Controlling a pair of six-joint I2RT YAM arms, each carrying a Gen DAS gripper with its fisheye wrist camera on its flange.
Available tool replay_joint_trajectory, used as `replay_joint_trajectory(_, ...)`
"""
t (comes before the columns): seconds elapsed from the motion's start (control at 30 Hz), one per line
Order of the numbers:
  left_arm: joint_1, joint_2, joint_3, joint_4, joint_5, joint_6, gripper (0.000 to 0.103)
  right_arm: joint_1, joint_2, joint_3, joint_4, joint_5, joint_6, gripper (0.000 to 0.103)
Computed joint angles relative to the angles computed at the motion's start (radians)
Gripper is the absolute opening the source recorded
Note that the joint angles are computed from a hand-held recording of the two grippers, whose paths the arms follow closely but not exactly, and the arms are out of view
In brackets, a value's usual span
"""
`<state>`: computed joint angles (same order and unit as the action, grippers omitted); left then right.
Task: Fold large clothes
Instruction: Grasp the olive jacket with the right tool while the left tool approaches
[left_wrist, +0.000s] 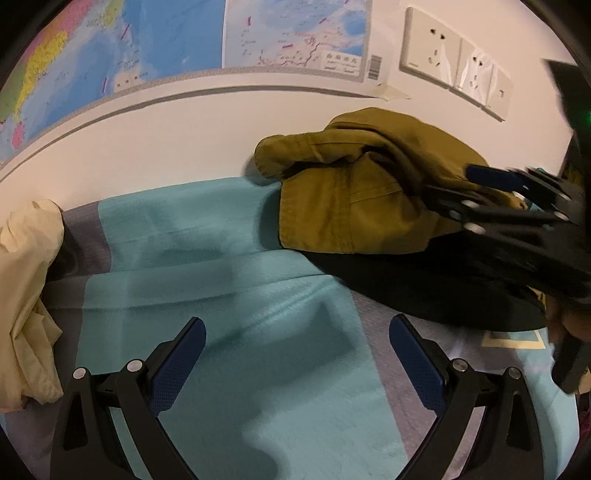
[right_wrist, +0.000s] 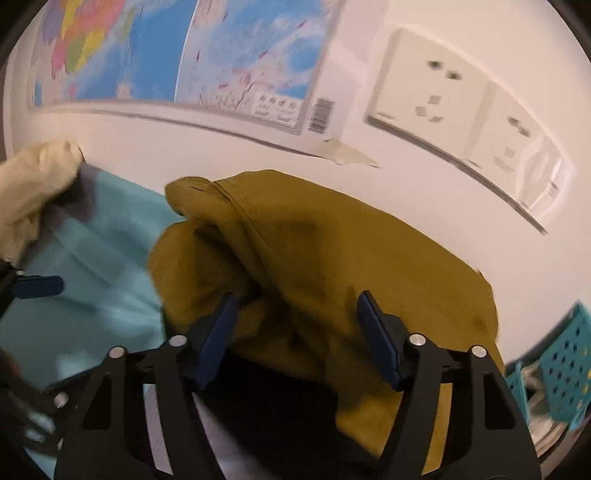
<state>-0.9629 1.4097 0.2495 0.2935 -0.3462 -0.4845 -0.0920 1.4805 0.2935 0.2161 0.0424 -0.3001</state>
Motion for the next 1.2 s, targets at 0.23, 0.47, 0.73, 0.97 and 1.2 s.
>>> replay_joint_trajectory(0.23, 0.077, 0.091, 0.027, 0.07, 0.056, 0.071, 0.096, -0.162, -0.105, 0.067, -0.122, -0.127, -0.127, 0.01)
replay_joint_trajectory(0.47, 0.119, 0.128, 0.04, 0.092, 0.082, 0.106, 0.096, -0.199, -0.225, 0.106, -0.286, -0.208, -0.178, 0.057)
replay_joint_trajectory(0.73, 0.147, 0.104, 0.028, 0.089, 0.111, 0.134, 0.096, -0.061, 0.063, 0.158, -0.094, -0.058, -0.156, 0.016)
replay_joint_trajectory(0.97, 0.209, 0.078, -0.032, 0.239, 0.23, 0.2, 0.096, -0.451, -0.366, 0.359, -0.597, -0.431, -0.162, 0.009)
replay_joint_trajectory(1.2, 0.076, -0.022, -0.077, 0.413, 0.296, 0.218, 0.096, -0.742, -0.394, 0.583, -0.918, -0.675, -0.276, 0.009)
